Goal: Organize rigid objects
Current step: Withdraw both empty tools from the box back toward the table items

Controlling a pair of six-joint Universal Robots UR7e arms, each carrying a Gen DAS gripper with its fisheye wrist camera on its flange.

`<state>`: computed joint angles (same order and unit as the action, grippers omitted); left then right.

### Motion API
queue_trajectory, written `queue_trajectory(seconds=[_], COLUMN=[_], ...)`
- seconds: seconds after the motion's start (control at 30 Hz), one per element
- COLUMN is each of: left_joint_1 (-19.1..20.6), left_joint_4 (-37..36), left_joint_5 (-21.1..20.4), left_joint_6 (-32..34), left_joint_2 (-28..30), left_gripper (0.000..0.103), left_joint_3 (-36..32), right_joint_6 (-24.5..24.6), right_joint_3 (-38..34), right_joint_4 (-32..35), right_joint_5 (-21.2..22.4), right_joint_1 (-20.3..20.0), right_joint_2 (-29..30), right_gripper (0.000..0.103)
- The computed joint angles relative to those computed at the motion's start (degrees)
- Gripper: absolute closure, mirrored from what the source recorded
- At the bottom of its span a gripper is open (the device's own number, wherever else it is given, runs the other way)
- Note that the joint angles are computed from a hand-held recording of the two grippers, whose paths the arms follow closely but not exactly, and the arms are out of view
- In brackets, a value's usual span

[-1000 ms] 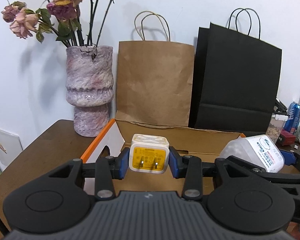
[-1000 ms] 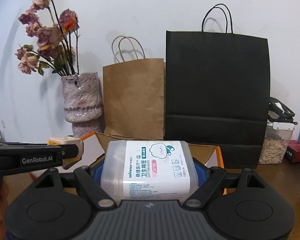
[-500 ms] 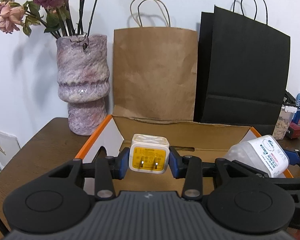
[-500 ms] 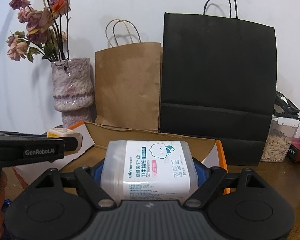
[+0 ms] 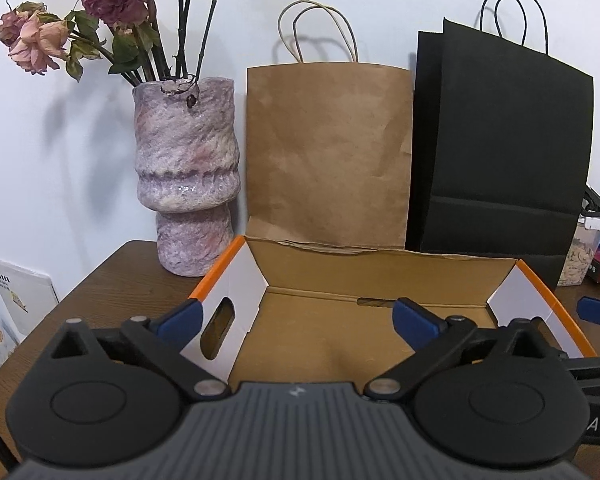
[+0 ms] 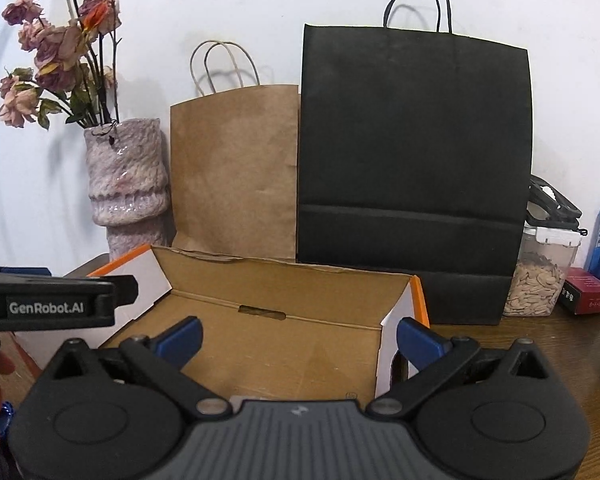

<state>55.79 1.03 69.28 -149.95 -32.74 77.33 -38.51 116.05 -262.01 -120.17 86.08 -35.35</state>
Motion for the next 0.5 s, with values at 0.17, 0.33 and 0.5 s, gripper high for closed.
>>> queue_trajectory(seconds=[0.17, 0.33, 0.5], left_joint_1=[-0.1, -0.2, -0.3], left_joint_4=[0.3, 0.6, 0.4], left_joint_5=[-0.3, -0.3, -0.5], left_joint_6=[-0.1, -0.2, -0.3], left_joint_2=[0.1, -0.1, -0.5], left_gripper=[0.0, 0.0, 0.0], left_joint_3=[0.0, 0.2, 0.9], right_joint_6=[-0.2, -0.3, -0.6], right_joint_3=[0.1, 0.2, 0.6], right_joint_4=[0.1, 0.0, -0.8], right_joint_5=[0.0, 0.0, 0.1], right_joint_1=[0.0, 0.1, 0.2], right_joint_2=[0.1, 0.1, 0.3], right_gripper=[0.0, 0.0, 0.0])
